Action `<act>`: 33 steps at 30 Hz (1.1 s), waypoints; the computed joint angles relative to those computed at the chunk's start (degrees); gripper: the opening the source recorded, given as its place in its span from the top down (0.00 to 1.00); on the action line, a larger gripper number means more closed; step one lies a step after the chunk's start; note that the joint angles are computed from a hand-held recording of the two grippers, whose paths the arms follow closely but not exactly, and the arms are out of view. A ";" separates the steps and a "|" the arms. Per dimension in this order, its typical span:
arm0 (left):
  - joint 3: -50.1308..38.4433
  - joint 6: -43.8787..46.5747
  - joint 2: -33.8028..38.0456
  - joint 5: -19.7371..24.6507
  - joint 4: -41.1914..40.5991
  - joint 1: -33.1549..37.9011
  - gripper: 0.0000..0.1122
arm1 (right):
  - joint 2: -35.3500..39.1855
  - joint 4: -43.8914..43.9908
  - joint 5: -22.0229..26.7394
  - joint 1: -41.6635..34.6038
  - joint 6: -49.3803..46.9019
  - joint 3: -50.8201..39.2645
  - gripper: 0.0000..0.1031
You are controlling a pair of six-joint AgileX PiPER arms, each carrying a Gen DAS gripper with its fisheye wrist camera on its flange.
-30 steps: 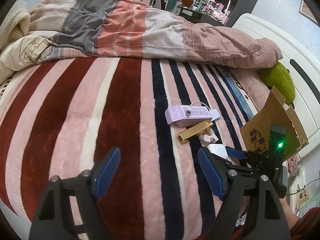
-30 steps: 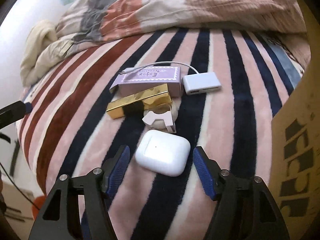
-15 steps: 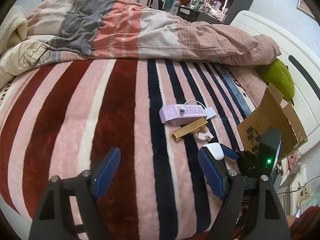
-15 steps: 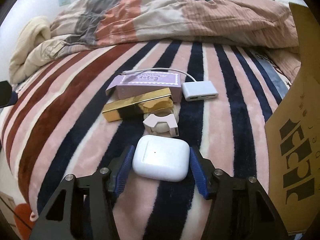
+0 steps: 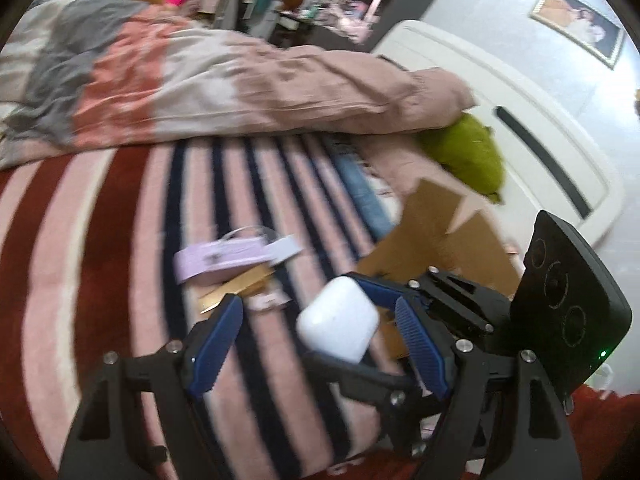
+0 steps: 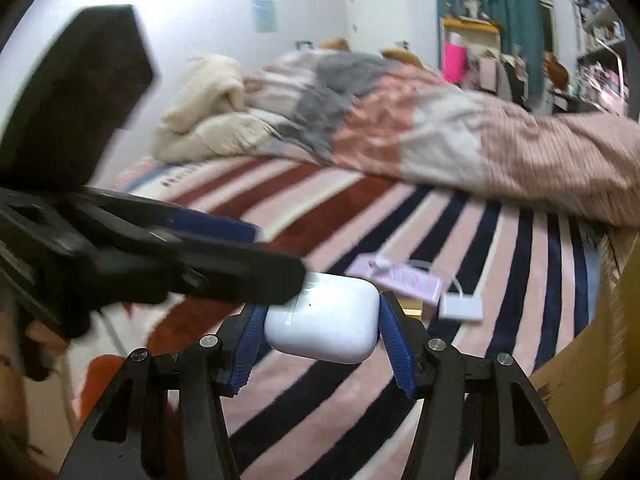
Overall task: Organize rigid objects
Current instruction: 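Carry the earbuds case into the box and open the right tool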
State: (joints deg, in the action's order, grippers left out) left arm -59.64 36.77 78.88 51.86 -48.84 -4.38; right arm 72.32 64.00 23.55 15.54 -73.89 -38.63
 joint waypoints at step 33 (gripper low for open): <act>-42.89 -23.23 28.64 7.17 17.28 -31.67 0.57 | -1.96 -12.68 29.84 -48.64 -7.90 -8.31 0.52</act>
State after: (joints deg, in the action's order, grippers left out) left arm -102.53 13.55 107.52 59.03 -31.57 -36.05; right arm 70.36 51.32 53.38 -33.09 -81.79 -46.94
